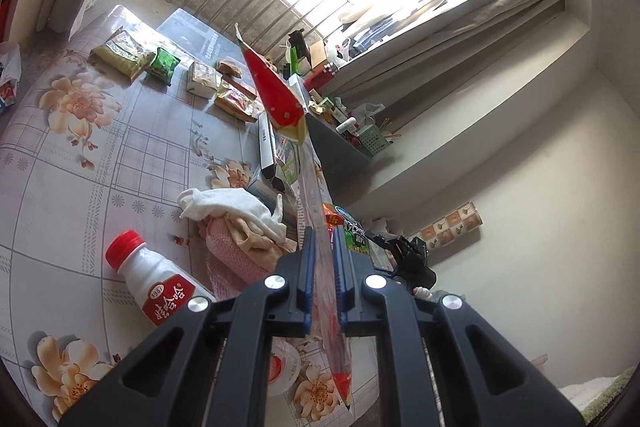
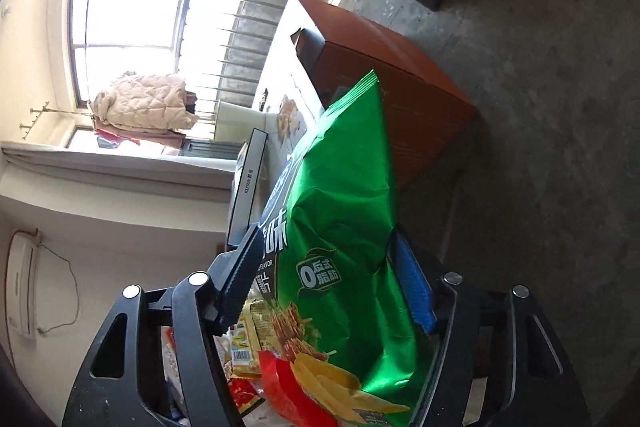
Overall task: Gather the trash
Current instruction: 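Lift both bags and carry them toward the blue wastebasket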
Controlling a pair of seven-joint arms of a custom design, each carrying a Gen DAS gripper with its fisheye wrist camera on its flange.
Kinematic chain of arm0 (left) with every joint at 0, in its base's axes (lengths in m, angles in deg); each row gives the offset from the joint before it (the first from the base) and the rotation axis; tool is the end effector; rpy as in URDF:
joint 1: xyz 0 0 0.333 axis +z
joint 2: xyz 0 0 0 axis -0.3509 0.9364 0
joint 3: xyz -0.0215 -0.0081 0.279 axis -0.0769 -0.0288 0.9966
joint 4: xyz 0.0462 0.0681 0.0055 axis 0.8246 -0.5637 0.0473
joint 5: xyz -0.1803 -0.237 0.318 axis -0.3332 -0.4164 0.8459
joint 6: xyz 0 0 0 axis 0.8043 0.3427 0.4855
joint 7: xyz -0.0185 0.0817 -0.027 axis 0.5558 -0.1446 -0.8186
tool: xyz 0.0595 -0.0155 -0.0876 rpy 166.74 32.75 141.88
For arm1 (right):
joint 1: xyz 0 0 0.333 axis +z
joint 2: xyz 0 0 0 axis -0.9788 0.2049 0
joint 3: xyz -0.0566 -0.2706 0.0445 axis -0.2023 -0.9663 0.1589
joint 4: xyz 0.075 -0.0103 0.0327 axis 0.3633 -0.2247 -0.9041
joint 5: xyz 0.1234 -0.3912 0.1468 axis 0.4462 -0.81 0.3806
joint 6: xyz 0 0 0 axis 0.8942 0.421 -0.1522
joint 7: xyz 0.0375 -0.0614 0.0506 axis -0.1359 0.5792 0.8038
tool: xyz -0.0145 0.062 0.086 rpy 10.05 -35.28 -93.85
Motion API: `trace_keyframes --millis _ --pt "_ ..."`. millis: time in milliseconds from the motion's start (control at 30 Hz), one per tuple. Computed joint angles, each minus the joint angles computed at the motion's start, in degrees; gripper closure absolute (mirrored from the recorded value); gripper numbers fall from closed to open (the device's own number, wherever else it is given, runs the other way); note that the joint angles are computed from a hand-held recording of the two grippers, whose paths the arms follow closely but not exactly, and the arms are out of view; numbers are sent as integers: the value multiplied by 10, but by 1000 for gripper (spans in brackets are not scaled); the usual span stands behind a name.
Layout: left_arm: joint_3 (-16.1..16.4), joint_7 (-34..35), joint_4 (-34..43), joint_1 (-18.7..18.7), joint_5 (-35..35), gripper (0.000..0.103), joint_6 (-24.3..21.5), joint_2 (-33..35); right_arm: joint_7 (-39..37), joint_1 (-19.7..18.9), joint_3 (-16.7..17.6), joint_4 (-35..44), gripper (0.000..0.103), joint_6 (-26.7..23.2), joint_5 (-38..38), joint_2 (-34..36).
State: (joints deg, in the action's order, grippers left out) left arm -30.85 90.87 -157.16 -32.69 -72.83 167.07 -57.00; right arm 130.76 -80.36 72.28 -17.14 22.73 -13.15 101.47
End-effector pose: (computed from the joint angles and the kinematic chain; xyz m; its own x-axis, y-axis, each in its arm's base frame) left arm 0.2900 -0.0235 0.8135 0.0808 -0.6679 0.7399 -0.5196 -0.6616 -0.5406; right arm 0.6870 0.1018 0.7026 -0.0129 -0.4982 -0.8670 -0.9740 0.2025 -0.1019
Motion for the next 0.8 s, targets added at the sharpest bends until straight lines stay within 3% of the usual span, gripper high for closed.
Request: trace_keyframes --millis 200,300,500,800 --pt "-7 -3 10 7 13 95 7 -2 -34 26 -12 0 56 -9 -74 -37" --pt "-12 -6 12 10 21 95 6 -9 -46 52 -13 37 60 3 -126 -33" --pt "-24 -8 18 12 42 95 13 -25 -102 97 -24 -34 62 98 -216 -122" --pt "-35 3 52 -4 63 96 27 -14 -105 119 -49 -205 62 245 -234 -259"
